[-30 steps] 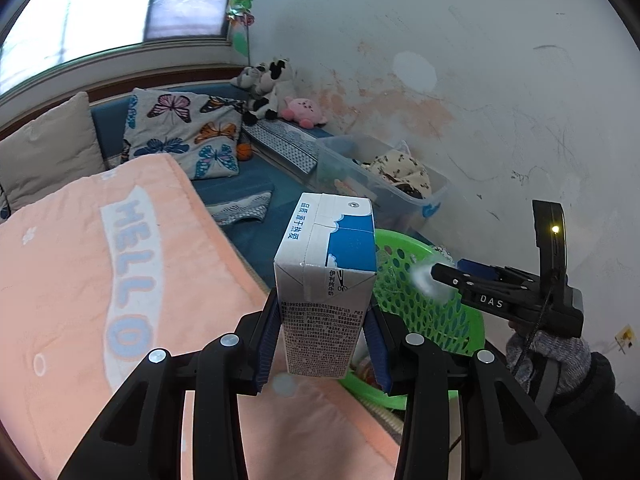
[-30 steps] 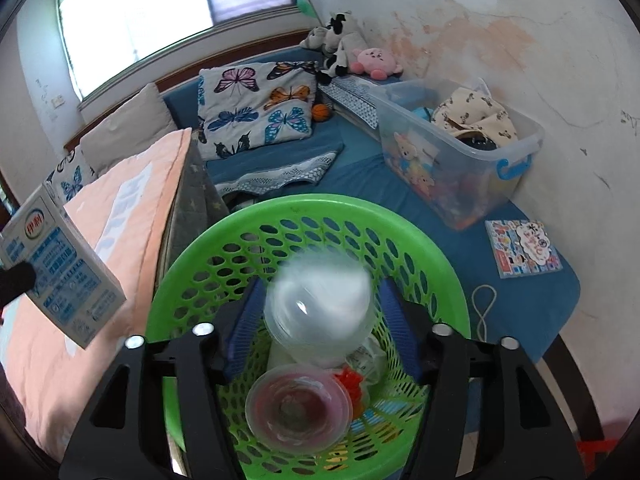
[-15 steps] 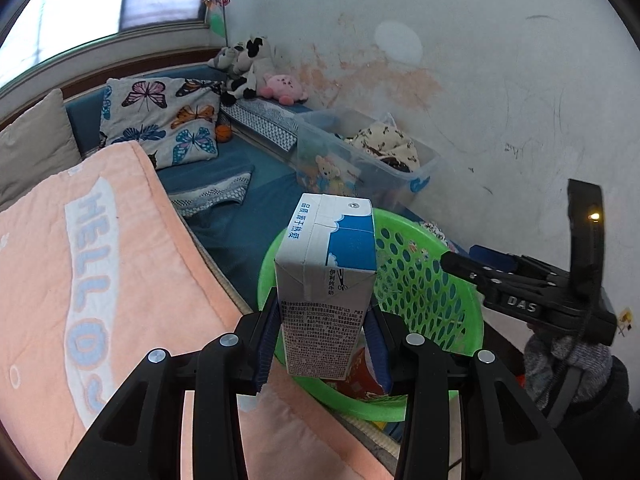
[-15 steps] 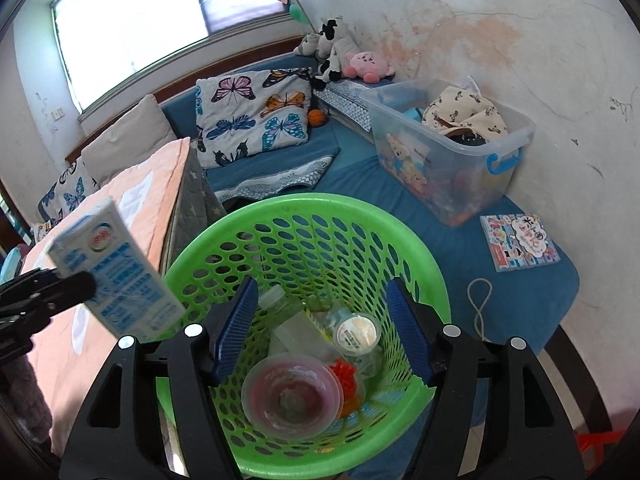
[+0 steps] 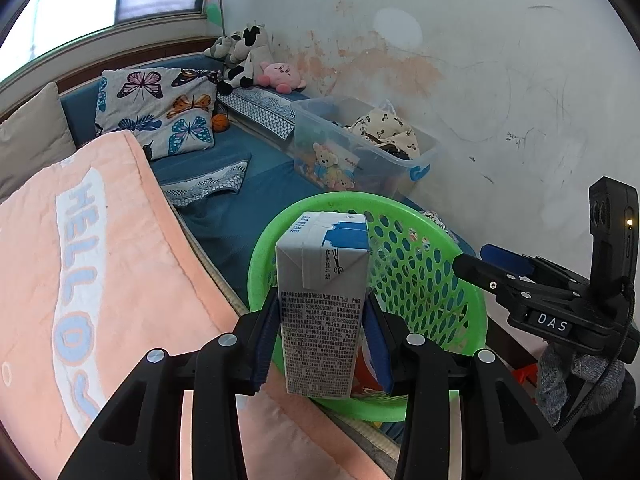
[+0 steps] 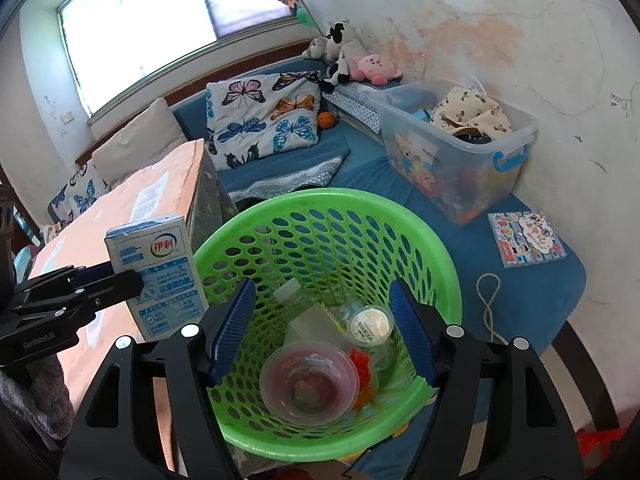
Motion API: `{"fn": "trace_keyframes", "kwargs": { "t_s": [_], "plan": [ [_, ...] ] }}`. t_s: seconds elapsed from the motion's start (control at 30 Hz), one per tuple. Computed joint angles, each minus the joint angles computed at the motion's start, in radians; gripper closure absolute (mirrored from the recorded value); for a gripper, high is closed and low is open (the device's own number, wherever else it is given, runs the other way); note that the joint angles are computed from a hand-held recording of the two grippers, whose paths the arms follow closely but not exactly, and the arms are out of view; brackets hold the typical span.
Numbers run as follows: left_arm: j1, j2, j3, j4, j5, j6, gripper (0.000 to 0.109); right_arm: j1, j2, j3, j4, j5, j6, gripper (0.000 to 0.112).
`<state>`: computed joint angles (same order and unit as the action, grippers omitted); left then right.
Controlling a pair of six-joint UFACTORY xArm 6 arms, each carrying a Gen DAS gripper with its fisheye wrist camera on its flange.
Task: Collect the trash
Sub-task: 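Lower the milk carton into the green basket and open the left tool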
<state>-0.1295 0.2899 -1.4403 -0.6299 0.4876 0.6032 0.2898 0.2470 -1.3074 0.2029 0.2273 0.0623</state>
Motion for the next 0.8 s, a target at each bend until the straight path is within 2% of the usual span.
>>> {"fn": "trace_keyframes", "kwargs": {
  "t_s": [0.5, 0.8],
  "plan": [
    [-0.002, -0.025, 0.011, -0.066, 0.012, 0.05, 0.062, 0.005, -0.02, 0.018, -0.011, -0.011, 0.011, 0.042],
    [0.004, -0.065, 0.048, -0.06, -0.004, 0.036, 0.057, 0.024, -0.042, 0.037, 0.021, -0.026, -0.017, 0.042]
  ]
}}
